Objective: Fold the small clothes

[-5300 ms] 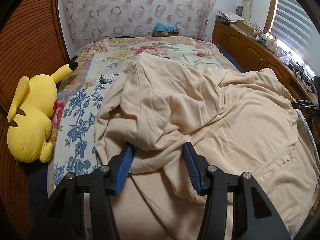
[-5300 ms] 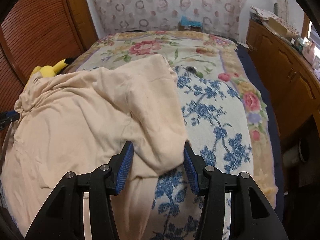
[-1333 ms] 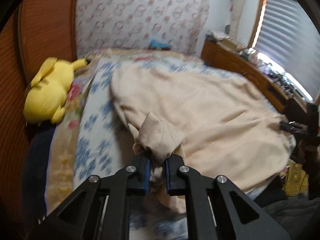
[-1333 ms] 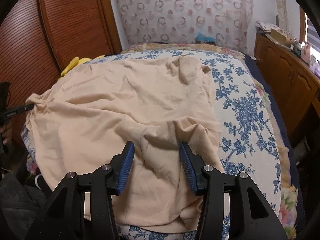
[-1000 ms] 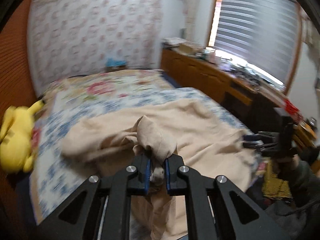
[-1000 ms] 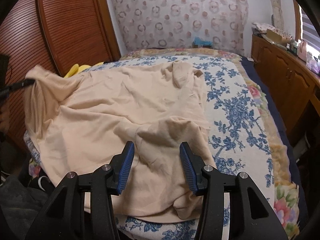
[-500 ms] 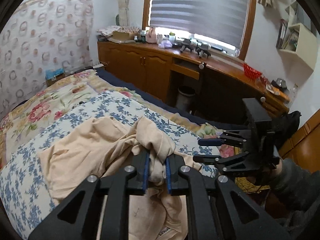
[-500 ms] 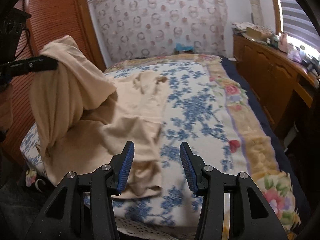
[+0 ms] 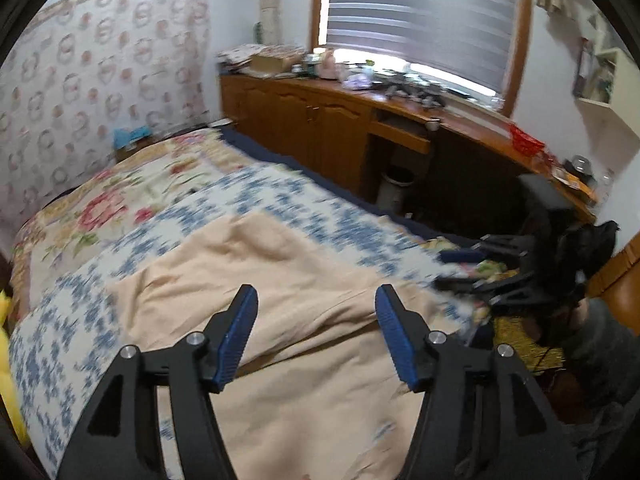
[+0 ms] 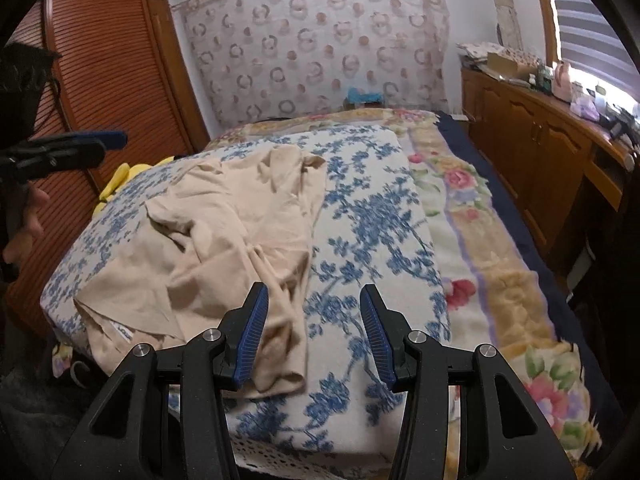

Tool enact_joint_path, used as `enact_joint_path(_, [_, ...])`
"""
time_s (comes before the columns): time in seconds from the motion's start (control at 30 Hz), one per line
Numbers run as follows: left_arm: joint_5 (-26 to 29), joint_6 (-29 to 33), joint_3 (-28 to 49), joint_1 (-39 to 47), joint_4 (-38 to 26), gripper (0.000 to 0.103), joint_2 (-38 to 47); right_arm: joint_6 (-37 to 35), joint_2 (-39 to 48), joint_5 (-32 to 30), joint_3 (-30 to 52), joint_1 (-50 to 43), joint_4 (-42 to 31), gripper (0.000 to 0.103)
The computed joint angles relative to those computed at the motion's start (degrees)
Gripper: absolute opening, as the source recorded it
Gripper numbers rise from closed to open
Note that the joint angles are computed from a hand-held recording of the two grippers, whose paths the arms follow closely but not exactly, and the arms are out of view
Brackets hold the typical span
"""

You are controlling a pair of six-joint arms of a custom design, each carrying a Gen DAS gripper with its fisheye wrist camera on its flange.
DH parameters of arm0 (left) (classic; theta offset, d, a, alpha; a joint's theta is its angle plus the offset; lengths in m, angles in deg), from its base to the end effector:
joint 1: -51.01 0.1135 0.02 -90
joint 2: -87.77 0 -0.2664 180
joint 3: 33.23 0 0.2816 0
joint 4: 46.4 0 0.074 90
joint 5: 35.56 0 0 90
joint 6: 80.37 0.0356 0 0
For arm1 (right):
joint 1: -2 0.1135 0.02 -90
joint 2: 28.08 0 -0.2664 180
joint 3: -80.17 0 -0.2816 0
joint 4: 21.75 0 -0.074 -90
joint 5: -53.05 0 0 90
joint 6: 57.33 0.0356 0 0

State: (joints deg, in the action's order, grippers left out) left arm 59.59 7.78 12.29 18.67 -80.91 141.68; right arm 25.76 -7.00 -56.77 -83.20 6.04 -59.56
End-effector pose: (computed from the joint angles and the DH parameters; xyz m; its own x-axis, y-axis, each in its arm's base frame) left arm 0.1857 -0.1214 0.2132 -0.5938 0.3379 -0.7302 0.5695 0.8176 -0.0847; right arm 0.1306 0.0213 0.1152 -0.6279 -0.1578 -0.7622 -0.3950 0.9084 0.1373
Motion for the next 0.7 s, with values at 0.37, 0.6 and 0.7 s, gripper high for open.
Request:
enact_joint_path(0.37, [8.3, 12.0, -9.8, 27.3, 2.8, 0.061, -3.0, 6.0, 34.5, 15.2, 13.6, 25.6, 23.0, 0.049])
enact_joint_path(0.6, [13.7, 16.6, -12.4, 38.5, 9.1, 0.061, 2.8, 5.4, 58.3, 14.8, 28.8, 33.2, 28.2, 0.049])
enact_joint_path(0.7, [14.5, 18.1, -12.8, 40.7, 11.1, 0.061, 5.2, 5.0, 66.6, 13.8, 35.8, 35.0, 27.1, 0.049])
